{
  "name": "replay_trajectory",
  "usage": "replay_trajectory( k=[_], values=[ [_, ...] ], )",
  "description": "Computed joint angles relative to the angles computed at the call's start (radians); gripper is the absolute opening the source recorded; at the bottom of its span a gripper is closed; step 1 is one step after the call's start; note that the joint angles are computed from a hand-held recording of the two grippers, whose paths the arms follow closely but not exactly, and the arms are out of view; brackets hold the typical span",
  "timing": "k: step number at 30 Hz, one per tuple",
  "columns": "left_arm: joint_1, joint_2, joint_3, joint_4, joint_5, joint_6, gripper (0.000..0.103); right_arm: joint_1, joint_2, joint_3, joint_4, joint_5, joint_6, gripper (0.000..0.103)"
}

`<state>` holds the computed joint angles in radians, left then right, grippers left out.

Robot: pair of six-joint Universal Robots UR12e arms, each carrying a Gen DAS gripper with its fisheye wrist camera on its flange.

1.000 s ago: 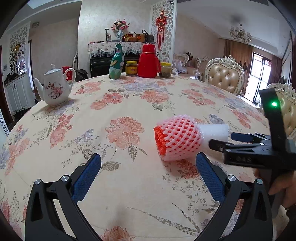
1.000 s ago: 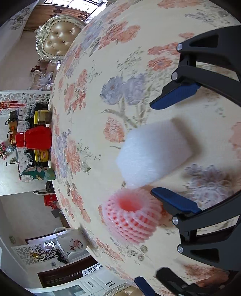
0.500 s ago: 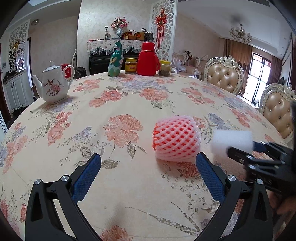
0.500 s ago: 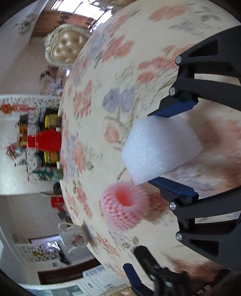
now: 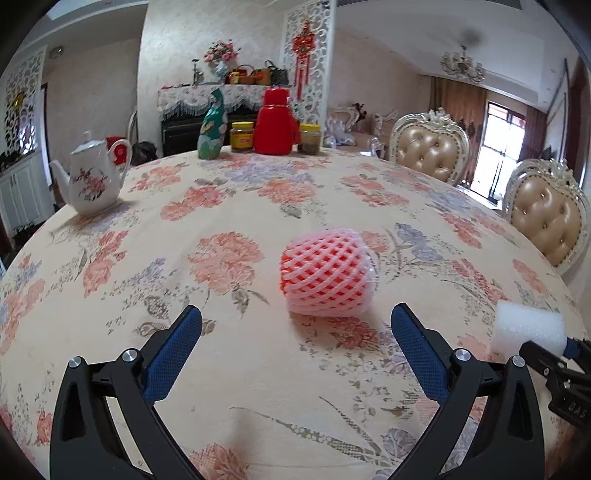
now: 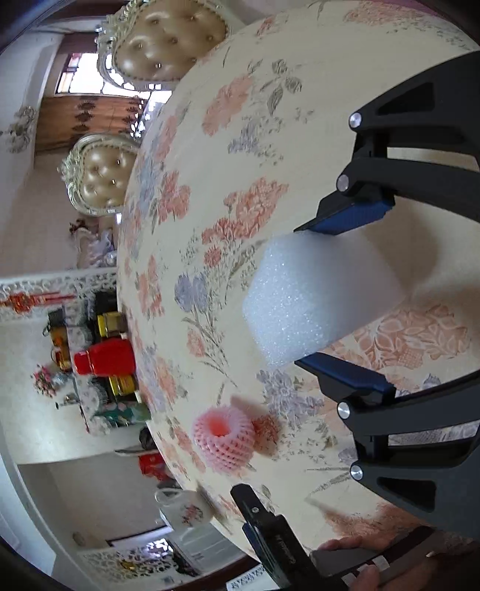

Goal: Collect trash
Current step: 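Grasp a white foam block with the right tool while the left grasps a pink foam net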

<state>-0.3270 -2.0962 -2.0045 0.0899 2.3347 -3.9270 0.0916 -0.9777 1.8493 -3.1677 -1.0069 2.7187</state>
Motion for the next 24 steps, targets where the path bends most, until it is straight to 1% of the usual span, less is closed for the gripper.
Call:
replay_trajectory(
  k=[3,6,8,11,13,15,19,23,24],
  values=[
    [0.002,0.002,-0.002,0.020,-0.024,-0.005,0.096,0.005,0.000,0.003,-0.021,-0.027,0.007,0.060],
    [0.006,0.007,-0.007,0.042,-0.060,-0.029,0.096,0.005,0.000,0.010,-0.050,-0.031,0.014,0.060],
    [0.007,0.012,0.001,0.022,-0.077,-0.046,0.096,0.005,0.000,0.012,-0.060,-0.033,0.018,0.060],
    [0.003,0.011,0.038,-0.059,-0.073,-0.032,0.096,0.000,0.001,0.010,-0.061,-0.025,0.035,0.060],
    [0.010,0.007,0.061,-0.104,-0.090,-0.021,0.096,-0.004,0.002,0.010,-0.066,-0.018,0.052,0.060],
    [0.020,0.001,0.076,-0.142,-0.093,-0.034,0.096,-0.006,0.002,0.011,-0.071,-0.011,0.058,0.060],
    [0.048,-0.016,0.110,-0.223,-0.098,-0.083,0.096,-0.003,0.001,0.013,-0.078,-0.018,0.049,0.060],
    [0.073,-0.028,0.133,-0.287,-0.124,-0.104,0.096,0.003,-0.001,0.016,-0.082,-0.034,0.030,0.060],
    [0.080,-0.031,0.139,-0.299,-0.140,-0.102,0.096,0.004,-0.001,0.016,-0.082,-0.035,0.028,0.060]
  ],
)
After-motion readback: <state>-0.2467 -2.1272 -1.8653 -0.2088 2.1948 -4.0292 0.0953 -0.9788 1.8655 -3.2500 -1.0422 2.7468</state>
